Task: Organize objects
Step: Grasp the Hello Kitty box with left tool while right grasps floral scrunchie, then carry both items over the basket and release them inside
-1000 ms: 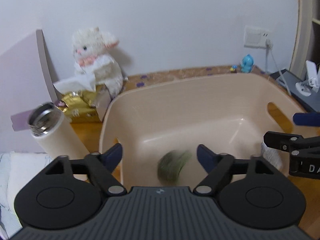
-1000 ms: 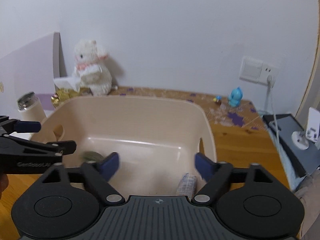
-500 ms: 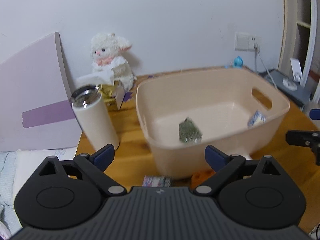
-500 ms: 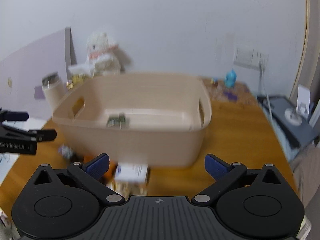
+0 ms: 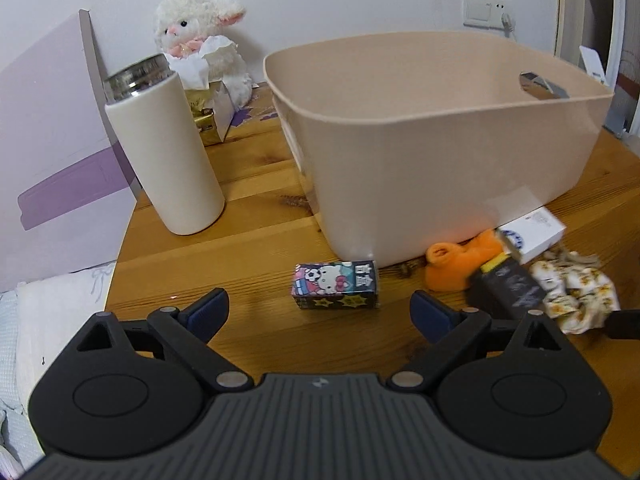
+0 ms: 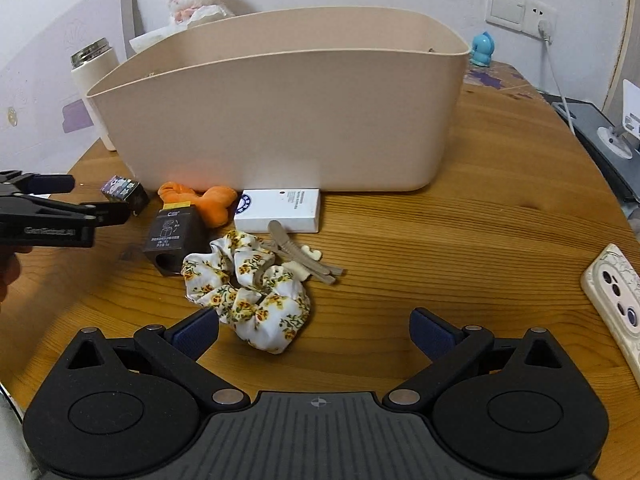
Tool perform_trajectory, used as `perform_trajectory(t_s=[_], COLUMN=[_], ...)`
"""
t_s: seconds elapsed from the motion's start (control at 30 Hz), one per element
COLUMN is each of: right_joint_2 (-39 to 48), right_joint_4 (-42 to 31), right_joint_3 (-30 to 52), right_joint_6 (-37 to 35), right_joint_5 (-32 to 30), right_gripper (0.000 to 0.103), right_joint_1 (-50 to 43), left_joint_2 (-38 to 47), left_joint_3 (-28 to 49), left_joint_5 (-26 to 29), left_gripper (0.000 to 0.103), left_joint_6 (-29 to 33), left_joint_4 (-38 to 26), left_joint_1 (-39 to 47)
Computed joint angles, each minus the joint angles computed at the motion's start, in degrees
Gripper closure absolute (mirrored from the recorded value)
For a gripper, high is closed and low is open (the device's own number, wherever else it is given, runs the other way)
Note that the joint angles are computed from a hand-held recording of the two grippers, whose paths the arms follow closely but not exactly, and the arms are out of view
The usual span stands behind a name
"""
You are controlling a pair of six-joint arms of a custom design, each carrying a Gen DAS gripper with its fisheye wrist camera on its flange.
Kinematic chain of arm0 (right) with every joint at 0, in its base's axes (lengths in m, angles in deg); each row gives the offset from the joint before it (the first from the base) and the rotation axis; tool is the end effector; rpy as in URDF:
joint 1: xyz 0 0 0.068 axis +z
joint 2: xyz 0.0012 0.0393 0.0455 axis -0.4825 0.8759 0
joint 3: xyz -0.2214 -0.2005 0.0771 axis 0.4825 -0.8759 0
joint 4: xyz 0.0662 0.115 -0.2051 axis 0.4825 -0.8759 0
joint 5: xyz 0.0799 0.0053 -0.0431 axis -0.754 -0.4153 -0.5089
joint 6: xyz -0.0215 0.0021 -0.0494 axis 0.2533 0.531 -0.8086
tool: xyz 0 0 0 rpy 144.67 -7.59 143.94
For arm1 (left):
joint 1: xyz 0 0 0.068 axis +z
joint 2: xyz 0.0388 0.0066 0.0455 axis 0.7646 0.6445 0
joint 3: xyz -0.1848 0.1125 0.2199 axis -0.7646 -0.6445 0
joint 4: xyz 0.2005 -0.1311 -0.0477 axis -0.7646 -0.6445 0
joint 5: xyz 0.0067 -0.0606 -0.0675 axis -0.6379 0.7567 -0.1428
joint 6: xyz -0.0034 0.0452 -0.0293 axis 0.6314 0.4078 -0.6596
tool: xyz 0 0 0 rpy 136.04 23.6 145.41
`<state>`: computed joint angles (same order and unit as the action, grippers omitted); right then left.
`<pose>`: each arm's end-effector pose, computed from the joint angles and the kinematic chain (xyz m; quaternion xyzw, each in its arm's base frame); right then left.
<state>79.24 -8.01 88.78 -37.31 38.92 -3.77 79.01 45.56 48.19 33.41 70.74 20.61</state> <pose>0.2265 0.0932 0.1388 0.1317 0.9399 0.0017 0.3151 0.3839 -0.2151 0.1136 0.3262 0.8626 -0.0573 0.3824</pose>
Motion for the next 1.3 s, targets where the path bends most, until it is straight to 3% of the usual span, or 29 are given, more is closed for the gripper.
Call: perform_trajectory(t_s=[0.27, 0.37, 0.43, 0.47, 0.53, 0.57, 0.63, 0.73, 0.8, 0.97, 1.3], right_joint_2=[5.18, 5.91, 6.92, 7.14, 7.08, 6.78, 6.31, 5.32, 4.34, -0.15, -14.45], right_joint_4=[3.31, 4.26, 4.89, 4.96, 5.72, 5.95, 6.01, 5.97, 5.69, 5.09, -3.19], right_joint_3=[2.09, 2.25, 2.65, 2.73, 2.43, 2.19, 1.92, 1.29, 0.67, -1.75, -3.43], right_joint_6=[-1.54, -1.85, -1.57, -1.60, -2.25, -2.36, -2.58, -3.01, -2.60, -1.35, 0.87], right_joint_5=[0.99, 3.11, 4.62, 5.22, 6.20, 6.33, 6.72, 6.09, 5.57, 6.04, 10.18], right_gripper=[0.003, 0.016, 0.028, 0.030, 0.047, 0.052, 0.070, 0.085, 0.088, 0.089, 0.089], right_joint_1=[-0.06, 0.91, 1.88, 2.30, 3.17, 3.48, 3.96, 3.68, 3.70, 5.04, 9.46], left_joint_2=[5.90, 6.57, 6.56, 6.54, 6.32, 6.08, 5.66, 4.43, 3.40, -0.78, -10.78], left_joint_3=[5.59, 5.91, 6.17, 6.40, 6.42, 6.08, 4.99, 2.73, -0.17, -6.27, -14.47], left_joint_5=[1.18, 3.81, 6.26, 7.24, 8.53, 7.81, 6.33, 5.43, 2.85, 2.72, 2.27], left_gripper=[0.006, 0.014, 0.035, 0.040, 0.050, 0.050, 0.051, 0.051, 0.051, 0.051, 0.051], left_joint_6=[-0.58, -1.33, -2.18, -2.52, -2.77, -2.67, -1.87, -2.01, -2.67, -4.02, -5.80], left_joint_4=[-0.05, 0.91, 0.68, 0.32, -0.29, -0.12, 0.91, 2.13, 5.17, 8.99, 10.16], left_joint_1=[1.35, 2.35, 2.98, 3.19, 3.26, 2.91, 2.19, 1.41, 0.45, -0.28, -1.52])
